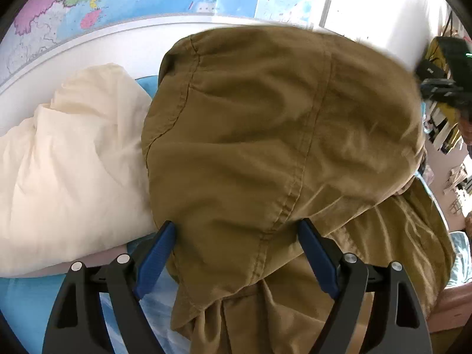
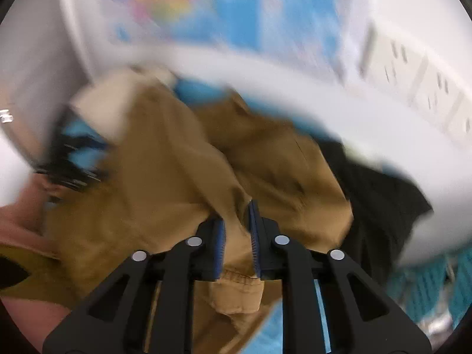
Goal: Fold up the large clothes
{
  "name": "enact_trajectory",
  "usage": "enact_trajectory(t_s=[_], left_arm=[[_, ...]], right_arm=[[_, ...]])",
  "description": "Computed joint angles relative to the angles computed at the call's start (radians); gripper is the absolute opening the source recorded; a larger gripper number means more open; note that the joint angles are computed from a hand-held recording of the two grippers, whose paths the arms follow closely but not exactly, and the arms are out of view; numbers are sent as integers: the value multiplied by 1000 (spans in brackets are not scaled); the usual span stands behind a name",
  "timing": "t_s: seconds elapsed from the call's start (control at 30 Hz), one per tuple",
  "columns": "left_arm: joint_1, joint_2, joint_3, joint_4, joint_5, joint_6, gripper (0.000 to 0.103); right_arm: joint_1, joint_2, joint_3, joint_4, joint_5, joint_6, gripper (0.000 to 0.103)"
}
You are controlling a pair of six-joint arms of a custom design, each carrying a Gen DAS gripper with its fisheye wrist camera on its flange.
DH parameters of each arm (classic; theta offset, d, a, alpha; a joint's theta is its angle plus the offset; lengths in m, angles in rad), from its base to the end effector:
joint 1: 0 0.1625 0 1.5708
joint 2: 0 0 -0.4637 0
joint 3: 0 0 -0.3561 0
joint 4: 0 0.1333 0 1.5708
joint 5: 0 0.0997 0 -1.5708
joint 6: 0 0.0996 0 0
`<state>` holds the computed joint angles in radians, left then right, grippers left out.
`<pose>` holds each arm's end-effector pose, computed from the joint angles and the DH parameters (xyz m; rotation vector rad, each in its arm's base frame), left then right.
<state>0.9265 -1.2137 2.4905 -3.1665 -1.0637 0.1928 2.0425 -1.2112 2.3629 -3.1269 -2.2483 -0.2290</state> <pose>-0.0873 -0.4187 0.2047 0.9805 2.4770 -0.5716 0.2586 -0.3511 0.2391 0.6753 -2.3642 0.6036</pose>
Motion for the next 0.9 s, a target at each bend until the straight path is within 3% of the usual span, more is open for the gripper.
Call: enact_trajectory(t_s=[0.07,0.13,0.17,0.23,0.3,0.37,0.43,0.53,0.63,0.77,0.8,0.83,0.87,0.9], left_arm=[[11,6,-5,3,5,-2,81],[17,6,-4,0,1,-3,81],[17,5,-1,-5,2,-4,81],[23,-3,3,-1,0,-8,81],[34,-9,3,-3,-9,5,81],[36,-4,4,-10,-13,5,81],[31,9,3,-21,-11,-2,83],[20,14,19,-46,11,-30,83],[-12,29,50,-88,70,-98,83],[-16,-3,97,-144,95,-115,91],[-2,-9,91,-121,87,-123,91],[11,-10,83,-97,80,-133,88],[34,-15,70,-65,49,-133,80],[72,-18,47,-12,-24,-126,50]], right_arm=[[-36,81,-42,113,-181,81,51],[-52,109,-63,165,-249,96,49],[-46,97,-62,145,-219,81,51],[-21,61,-52,68,-130,6,64],[25,31,-39,-64,-14,-115,83],[36,30,-55,-117,107,-136,83],[46,92,-108,-141,186,-144,83],[63,241,-240,-104,214,-181,83],[66,401,-426,6,233,-211,81],[49,549,-657,200,220,-141,74],[42,564,-685,235,226,-122,68],[30,588,-732,300,237,-96,54],[17,602,-761,349,244,-58,21],[-1,604,-782,412,289,-21,16]])
